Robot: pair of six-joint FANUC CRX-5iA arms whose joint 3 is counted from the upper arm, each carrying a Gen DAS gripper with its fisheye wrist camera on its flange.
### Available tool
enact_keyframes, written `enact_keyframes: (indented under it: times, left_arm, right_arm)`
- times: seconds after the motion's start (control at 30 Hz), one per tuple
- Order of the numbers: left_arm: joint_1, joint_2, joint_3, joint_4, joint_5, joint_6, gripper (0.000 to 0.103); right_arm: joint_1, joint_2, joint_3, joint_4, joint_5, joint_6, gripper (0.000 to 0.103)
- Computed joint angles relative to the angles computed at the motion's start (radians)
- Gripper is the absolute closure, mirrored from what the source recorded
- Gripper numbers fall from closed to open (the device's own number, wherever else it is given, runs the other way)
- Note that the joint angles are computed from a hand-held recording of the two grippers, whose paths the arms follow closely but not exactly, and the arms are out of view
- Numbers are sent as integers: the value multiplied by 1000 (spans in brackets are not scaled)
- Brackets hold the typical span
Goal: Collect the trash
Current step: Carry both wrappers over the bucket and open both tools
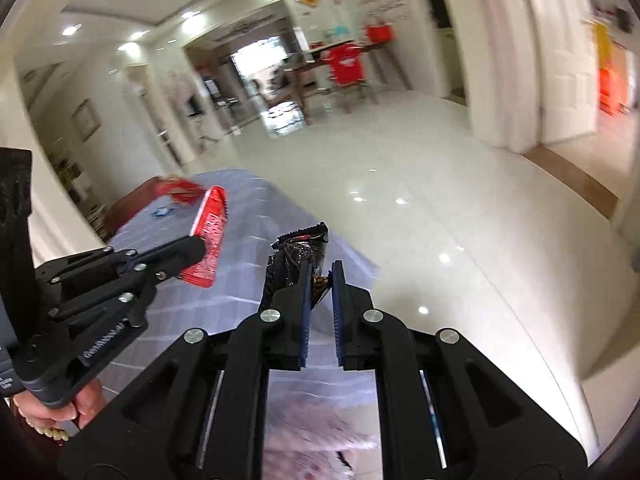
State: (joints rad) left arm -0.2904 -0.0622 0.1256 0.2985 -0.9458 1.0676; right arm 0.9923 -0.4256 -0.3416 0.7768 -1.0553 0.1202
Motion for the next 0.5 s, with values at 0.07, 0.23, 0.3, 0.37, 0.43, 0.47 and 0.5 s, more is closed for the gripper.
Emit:
enact_keyframes:
  times: [0.07,0.23,0.3,0.37,0.43,0.47,0.5]
  left_arm:
    - [-43,22,2,7,-3,-2,103]
    - [-126,75,17,-27,-9,18,103]
    - [-161,100,28,-56,-10,43,103]
    - [-182,129,45,-81,-24,59,103]
    - [-198,142,46,-101,-32,72,103]
    - [-206,149,48,-110,-39,77,103]
    - [-215,154,50,-118,-42,83,103]
  right_arm:
    - [19,-52,-47,15,-52,-47,93]
    - [21,-131,-132,-2,-97,-108,92]
    - [-3,-137,-137,-65,-104,-83,88]
    - [-43,-144,-164,-110,-95,-99,75]
    - [-64,-148,-183,-149,-115,-117,49]
    - [-63,-160,-205,-146,-110,-137,49]
    - [-57,-167,-217,-144,-113,-150,49]
